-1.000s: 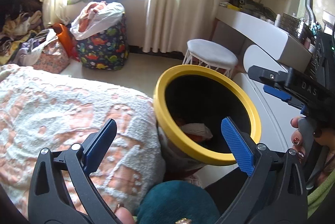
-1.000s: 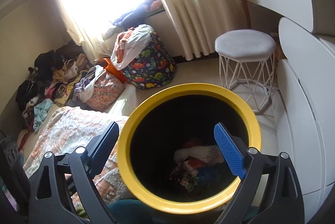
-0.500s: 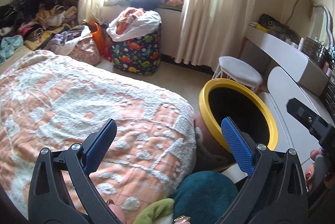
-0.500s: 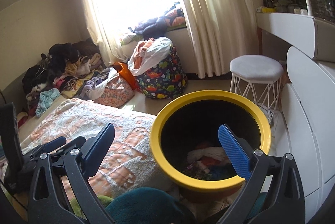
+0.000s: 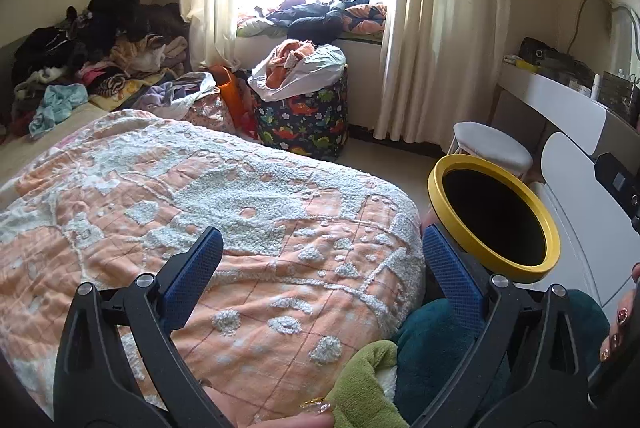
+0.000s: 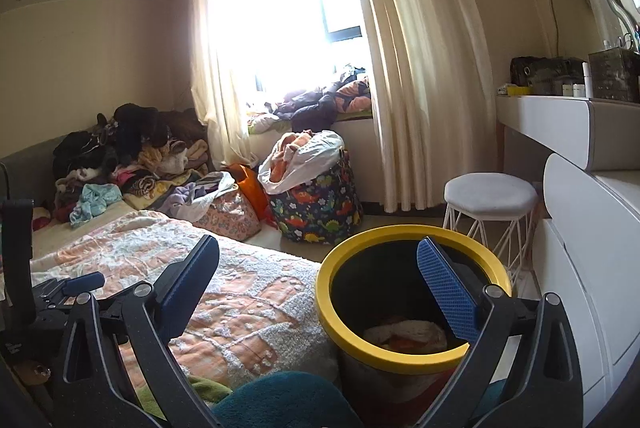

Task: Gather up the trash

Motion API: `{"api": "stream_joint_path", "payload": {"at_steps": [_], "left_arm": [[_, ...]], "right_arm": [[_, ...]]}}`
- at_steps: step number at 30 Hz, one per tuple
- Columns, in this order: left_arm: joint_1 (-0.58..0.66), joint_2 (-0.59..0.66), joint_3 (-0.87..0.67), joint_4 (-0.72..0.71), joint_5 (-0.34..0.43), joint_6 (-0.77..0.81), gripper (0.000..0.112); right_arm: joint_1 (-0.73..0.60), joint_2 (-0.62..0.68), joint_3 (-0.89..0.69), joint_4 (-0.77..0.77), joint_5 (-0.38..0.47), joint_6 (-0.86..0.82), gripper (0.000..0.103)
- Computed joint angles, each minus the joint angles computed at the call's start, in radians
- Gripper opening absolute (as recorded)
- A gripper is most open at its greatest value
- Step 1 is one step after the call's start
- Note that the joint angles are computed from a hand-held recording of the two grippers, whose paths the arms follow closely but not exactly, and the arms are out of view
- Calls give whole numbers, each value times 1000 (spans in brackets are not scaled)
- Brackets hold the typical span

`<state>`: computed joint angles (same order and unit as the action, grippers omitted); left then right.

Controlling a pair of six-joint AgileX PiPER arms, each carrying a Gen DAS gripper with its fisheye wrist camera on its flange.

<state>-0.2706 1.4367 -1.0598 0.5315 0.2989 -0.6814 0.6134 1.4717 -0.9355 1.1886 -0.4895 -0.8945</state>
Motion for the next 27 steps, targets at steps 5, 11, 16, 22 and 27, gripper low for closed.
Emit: {"api": "stream_joint_path", "payload": {"at_steps": [5, 11, 16, 22, 27], "left_arm": [[-2, -11, 23, 109, -5, -123, 92], [-12, -15, 30, 161, -8, -171, 92], [-20, -18, 32, 182, -6, -185, 92], [-31, -23, 34, 225, -5, -223, 92], [-35, -23, 34, 235, -1, -234, 92]], "right_arm": [[3, 14, 10, -50, -24, 54, 97], [10, 23, 13, -68, -46, 76, 97], [15, 24, 12, -55, -55, 70, 97], [16, 24, 11, -56, -58, 71, 97], [10, 23, 10, -57, -49, 69, 97]]}}
